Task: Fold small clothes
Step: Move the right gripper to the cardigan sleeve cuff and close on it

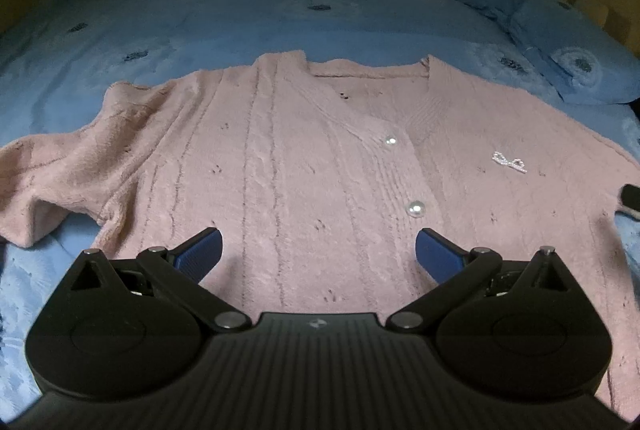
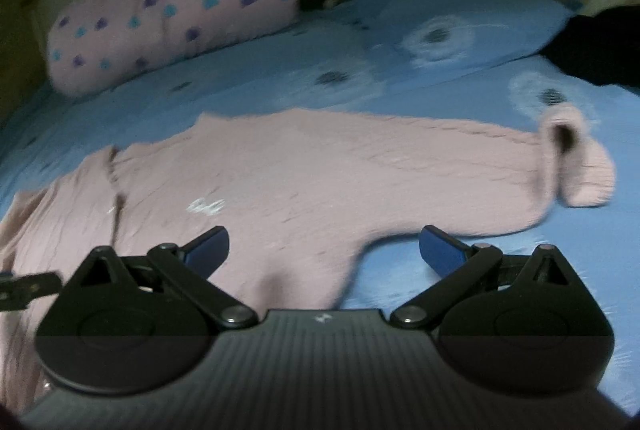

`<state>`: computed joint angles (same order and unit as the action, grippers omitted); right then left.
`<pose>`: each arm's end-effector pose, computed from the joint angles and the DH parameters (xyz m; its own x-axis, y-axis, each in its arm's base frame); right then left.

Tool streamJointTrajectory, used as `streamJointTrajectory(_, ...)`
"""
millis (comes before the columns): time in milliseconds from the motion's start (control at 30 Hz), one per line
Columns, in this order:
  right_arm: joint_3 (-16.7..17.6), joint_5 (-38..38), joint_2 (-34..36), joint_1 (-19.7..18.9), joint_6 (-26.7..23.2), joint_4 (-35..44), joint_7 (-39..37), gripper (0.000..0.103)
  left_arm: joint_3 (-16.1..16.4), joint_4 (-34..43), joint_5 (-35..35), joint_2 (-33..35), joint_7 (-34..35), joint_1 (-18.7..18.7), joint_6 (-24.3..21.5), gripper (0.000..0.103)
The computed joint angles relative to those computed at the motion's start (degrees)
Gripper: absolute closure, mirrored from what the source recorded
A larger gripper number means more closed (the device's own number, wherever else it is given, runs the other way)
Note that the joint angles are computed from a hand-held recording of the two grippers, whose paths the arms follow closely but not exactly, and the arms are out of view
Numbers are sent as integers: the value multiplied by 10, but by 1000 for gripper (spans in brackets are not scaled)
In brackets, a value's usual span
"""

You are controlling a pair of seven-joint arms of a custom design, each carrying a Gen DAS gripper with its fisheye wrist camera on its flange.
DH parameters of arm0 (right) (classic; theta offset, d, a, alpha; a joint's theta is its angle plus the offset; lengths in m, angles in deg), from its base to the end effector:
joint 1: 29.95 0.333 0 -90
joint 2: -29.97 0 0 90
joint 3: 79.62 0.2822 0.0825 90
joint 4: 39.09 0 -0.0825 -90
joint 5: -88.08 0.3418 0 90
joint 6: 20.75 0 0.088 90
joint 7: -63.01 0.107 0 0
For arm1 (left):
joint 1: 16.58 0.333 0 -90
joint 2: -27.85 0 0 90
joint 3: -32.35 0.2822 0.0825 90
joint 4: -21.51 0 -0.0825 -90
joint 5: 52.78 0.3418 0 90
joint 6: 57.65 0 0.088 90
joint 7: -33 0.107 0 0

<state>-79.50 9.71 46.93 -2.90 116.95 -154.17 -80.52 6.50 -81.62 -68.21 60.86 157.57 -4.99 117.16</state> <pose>0.5121 0.2552 0.3175 -0.5647 -0.8098 -0.1593 -0.4230 0.4497 -0.7867 0.6462 -0.0989 0.3307 -0.4330 -0.9009 0.0289 -0.6588 0.2944 -0.6923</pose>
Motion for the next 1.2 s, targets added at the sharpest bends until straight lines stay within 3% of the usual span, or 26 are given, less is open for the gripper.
streamJointTrajectory(233, 4, 36, -30, -7, -63, -43, 38, 0, 55, 60, 17, 21, -53, -51, -49, 0)
streamJointTrajectory(533, 4, 57, -36, -23, -96, -59, 110, 0, 64, 104, 29, 58, -65, -65, -58, 0)
streamJointTrajectory(867, -13, 107, -19, -62, -43, -41, 40, 0, 78, 120, 44, 70, -71, -73, -69, 0)
streamJointTrajectory(1000, -27, 104, -27, -77, 8, -67, 69, 0, 89, 129, 52, 76, -82, -83, -72, 0)
streamJointTrajectory(1200, -25, 94, -23, -74, 2, -65, 89, 0, 95, 125, 67, 78, -89, -88, -61, 0)
